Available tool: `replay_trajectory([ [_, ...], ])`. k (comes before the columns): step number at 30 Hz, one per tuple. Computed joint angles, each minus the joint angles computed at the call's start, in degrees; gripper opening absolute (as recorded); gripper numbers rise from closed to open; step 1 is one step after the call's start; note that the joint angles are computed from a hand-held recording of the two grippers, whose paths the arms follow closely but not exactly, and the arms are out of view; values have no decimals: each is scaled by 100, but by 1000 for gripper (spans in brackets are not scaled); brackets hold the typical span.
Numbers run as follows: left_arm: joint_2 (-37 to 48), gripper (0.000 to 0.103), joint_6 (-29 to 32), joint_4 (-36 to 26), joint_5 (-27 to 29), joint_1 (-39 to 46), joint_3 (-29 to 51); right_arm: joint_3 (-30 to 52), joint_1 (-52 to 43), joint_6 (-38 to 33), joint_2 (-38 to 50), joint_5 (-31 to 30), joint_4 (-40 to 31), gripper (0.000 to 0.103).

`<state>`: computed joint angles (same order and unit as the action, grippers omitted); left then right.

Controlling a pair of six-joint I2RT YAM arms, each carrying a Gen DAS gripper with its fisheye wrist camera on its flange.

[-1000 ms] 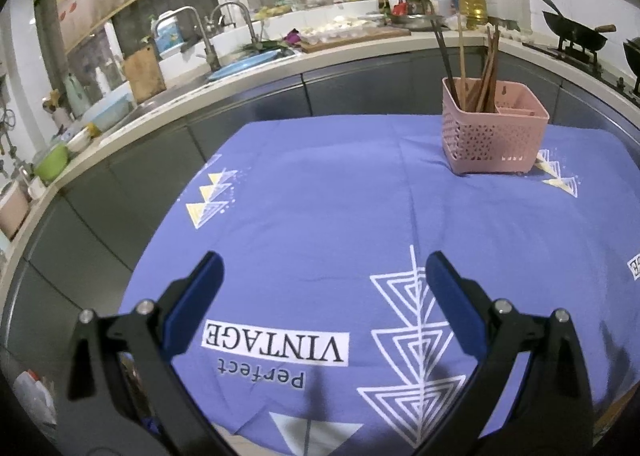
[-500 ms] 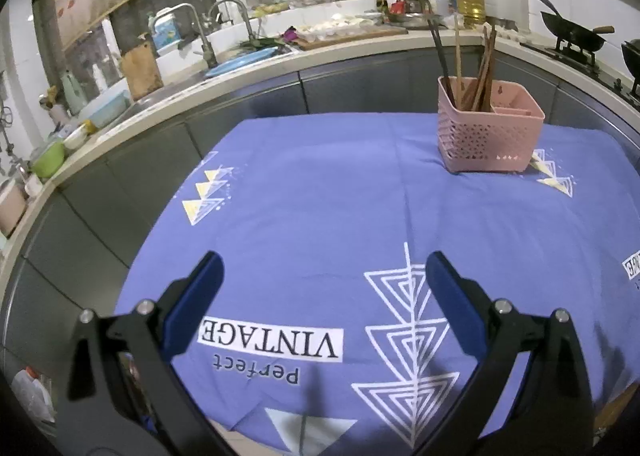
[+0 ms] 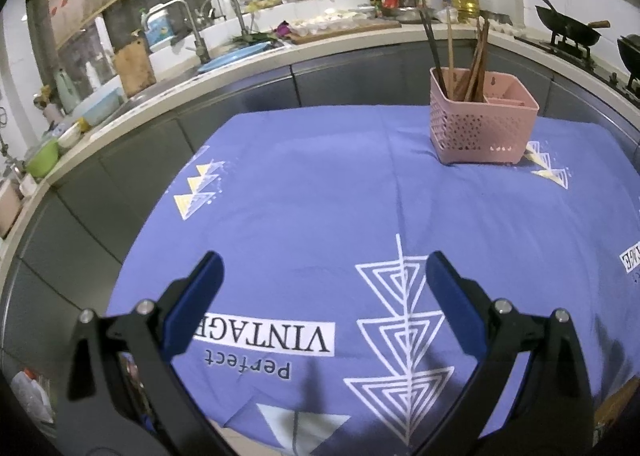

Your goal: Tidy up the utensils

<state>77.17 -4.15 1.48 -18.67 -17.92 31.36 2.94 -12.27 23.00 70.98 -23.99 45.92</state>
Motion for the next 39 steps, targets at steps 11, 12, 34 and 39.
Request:
replay_trajectory([
  [11,145,97,1,54,45,-77,-14,-12,7,16,1,15,20,90],
  [12,156,97,0,60,42,-87,-16,-14,7,29,2,17,25,90],
  [34,414,97,-33,131,-29,-238,-12,-87,8,71,220,18,312,90],
  [39,460,97,-22,146,-9,-217,-7,-90,9,71,226,13,318,90],
])
